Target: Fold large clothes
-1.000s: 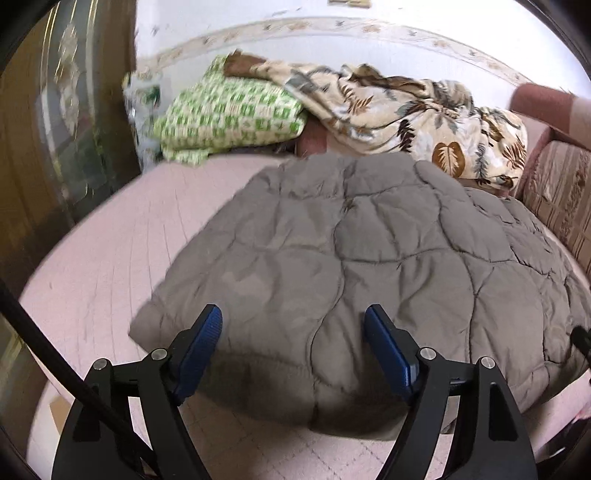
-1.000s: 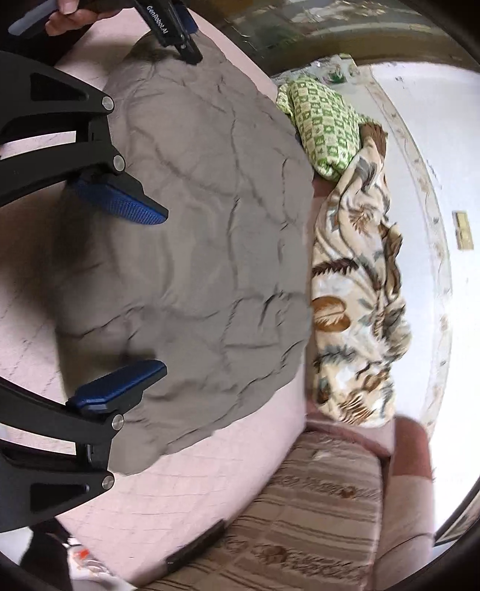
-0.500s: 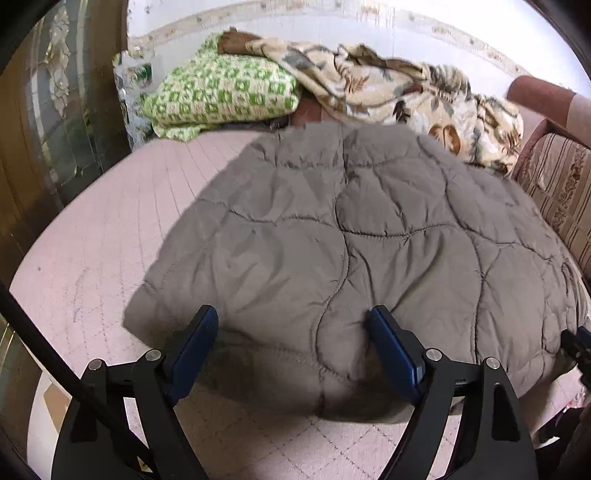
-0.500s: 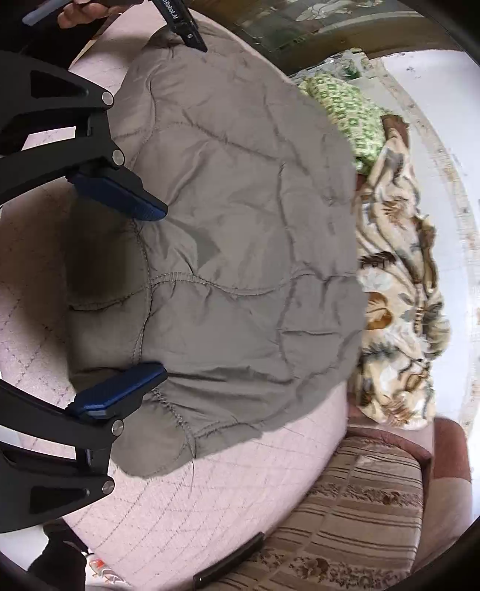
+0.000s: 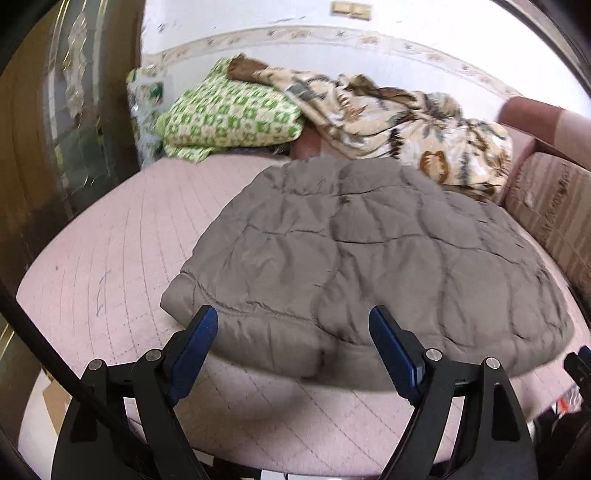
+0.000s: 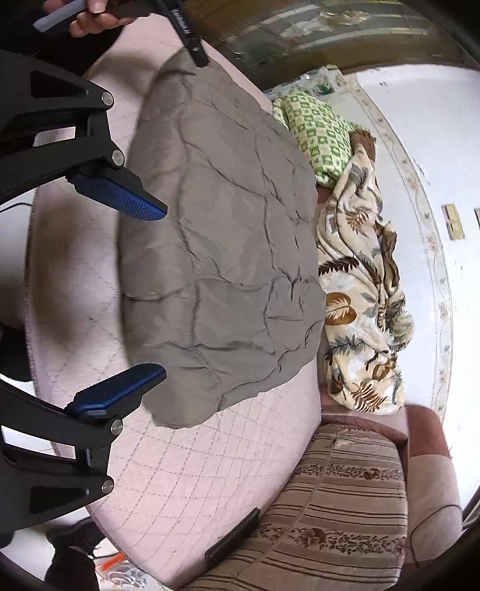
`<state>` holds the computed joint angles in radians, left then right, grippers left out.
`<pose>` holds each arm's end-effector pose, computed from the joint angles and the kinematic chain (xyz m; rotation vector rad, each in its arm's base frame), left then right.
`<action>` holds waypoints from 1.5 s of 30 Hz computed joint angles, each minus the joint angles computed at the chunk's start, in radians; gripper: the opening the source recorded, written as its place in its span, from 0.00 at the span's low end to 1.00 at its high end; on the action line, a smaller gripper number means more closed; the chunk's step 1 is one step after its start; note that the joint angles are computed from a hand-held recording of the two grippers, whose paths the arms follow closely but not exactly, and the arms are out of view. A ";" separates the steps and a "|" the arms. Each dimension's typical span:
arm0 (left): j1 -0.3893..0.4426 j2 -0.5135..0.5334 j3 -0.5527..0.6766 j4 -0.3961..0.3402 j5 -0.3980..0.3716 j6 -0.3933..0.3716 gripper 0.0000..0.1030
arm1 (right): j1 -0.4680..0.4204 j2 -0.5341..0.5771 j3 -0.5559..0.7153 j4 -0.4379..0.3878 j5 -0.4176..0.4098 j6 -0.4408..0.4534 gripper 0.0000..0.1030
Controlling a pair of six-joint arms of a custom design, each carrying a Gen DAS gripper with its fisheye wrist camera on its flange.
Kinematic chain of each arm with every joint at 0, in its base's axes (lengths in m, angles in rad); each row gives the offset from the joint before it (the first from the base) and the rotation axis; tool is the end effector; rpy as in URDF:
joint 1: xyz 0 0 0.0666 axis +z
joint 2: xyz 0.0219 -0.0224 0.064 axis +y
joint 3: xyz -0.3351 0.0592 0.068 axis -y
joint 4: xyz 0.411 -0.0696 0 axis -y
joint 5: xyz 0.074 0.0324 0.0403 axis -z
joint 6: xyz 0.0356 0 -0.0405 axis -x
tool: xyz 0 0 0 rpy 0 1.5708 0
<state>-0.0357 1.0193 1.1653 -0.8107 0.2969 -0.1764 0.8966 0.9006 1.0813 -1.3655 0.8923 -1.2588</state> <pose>0.3951 -0.0249 0.4446 0.3935 2.1780 -0.2538 0.2139 0.2226 0.4200 0.5943 2.1118 -0.1185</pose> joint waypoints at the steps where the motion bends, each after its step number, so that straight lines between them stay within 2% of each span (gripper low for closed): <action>1: 0.002 -0.016 -0.010 0.000 0.008 -0.005 0.81 | 0.017 0.005 0.006 -0.008 0.007 -0.005 0.81; 5: 0.017 -0.074 -0.048 -0.012 0.047 -0.027 0.81 | 0.099 0.051 0.046 -0.057 0.068 -0.025 0.81; 8: 0.017 -0.111 -0.076 -0.013 0.053 -0.047 0.81 | 0.127 0.078 0.063 -0.072 0.085 -0.035 0.81; 17: 0.000 -0.190 -0.110 -0.015 0.088 -0.085 0.81 | 0.154 0.092 0.077 -0.082 0.108 -0.057 0.81; 25: -0.005 -0.255 -0.100 -0.035 0.180 -0.076 0.81 | 0.182 0.123 0.127 -0.141 0.134 -0.083 0.81; 28: 0.005 -0.272 -0.095 -0.037 0.207 -0.069 0.85 | 0.195 0.148 0.164 -0.146 0.164 -0.066 0.81; 33: 0.027 -0.298 -0.103 -0.021 0.225 -0.052 0.86 | 0.219 0.202 0.214 -0.150 0.172 -0.050 0.81; 38: 0.028 -0.312 -0.120 0.026 0.233 -0.045 0.86 | 0.243 0.229 0.246 -0.168 0.175 -0.047 0.81; 42: 0.007 -0.318 -0.135 0.069 0.206 -0.058 0.87 | 0.235 0.220 0.256 -0.199 0.191 -0.104 0.81; 45: -0.009 -0.318 -0.143 0.073 0.193 -0.092 0.90 | 0.224 0.214 0.258 -0.208 0.184 -0.127 0.81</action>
